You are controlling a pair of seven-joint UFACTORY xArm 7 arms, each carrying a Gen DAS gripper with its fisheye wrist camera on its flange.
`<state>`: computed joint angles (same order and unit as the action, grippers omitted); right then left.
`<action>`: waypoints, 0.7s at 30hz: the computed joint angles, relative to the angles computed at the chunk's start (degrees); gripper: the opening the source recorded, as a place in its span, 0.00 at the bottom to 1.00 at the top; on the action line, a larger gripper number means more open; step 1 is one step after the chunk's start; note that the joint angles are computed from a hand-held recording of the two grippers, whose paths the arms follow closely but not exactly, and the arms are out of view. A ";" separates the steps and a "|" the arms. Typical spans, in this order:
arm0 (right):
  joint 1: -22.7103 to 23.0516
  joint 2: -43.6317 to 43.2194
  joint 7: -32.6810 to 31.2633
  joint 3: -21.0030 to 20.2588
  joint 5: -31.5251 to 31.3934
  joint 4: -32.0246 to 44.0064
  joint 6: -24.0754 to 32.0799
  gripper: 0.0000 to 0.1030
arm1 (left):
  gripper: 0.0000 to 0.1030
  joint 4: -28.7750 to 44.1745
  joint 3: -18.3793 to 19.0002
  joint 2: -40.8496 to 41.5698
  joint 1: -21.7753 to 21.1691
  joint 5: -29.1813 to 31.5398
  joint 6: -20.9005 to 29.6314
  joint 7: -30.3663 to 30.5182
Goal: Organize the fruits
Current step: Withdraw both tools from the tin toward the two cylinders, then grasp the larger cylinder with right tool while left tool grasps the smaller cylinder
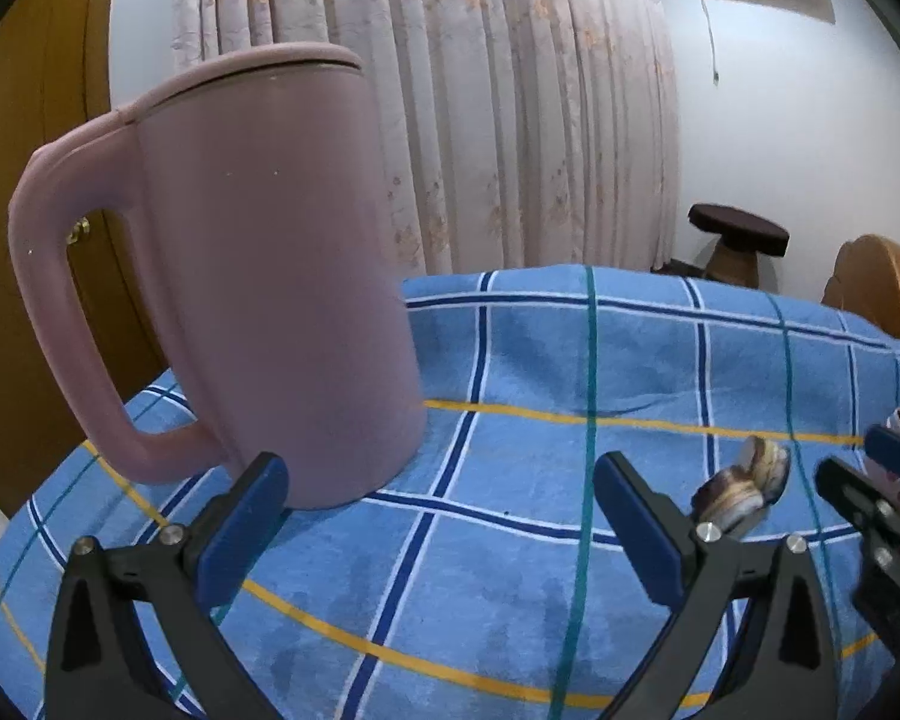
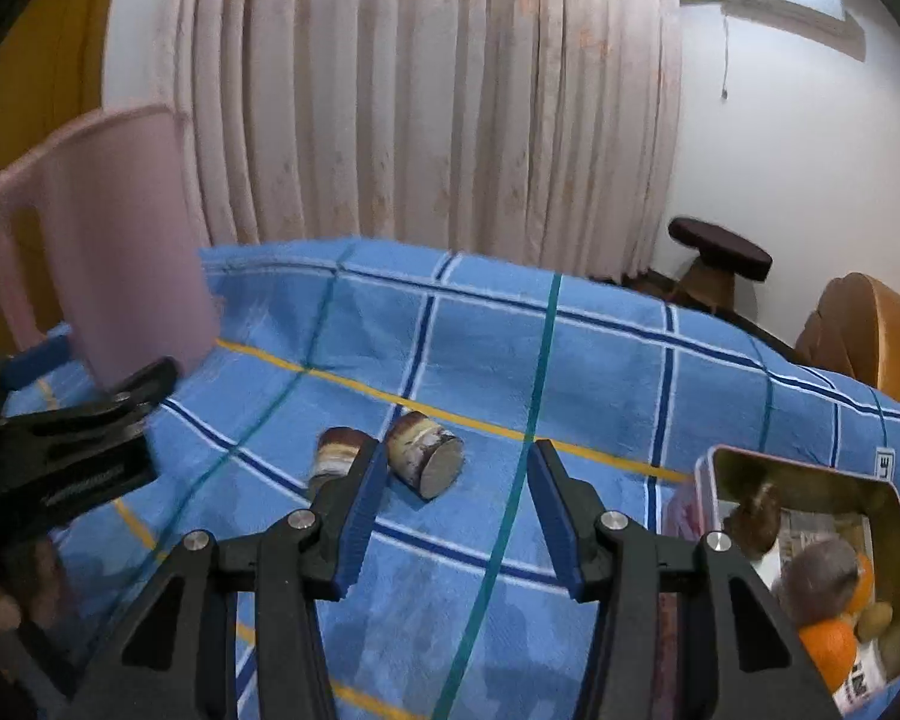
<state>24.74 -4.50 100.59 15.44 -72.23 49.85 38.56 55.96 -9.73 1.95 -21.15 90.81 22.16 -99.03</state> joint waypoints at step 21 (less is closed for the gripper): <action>-4.08 10.18 -15.18 -9.38 16.50 4.43 -23.40 0.48 | 1.00 1.00 1.11 1.46 0.29 -7.26 -2.01 6.01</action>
<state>20.66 5.67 85.41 6.05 -55.73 54.28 15.16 56.96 -8.63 3.41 -20.86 83.55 20.14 -93.02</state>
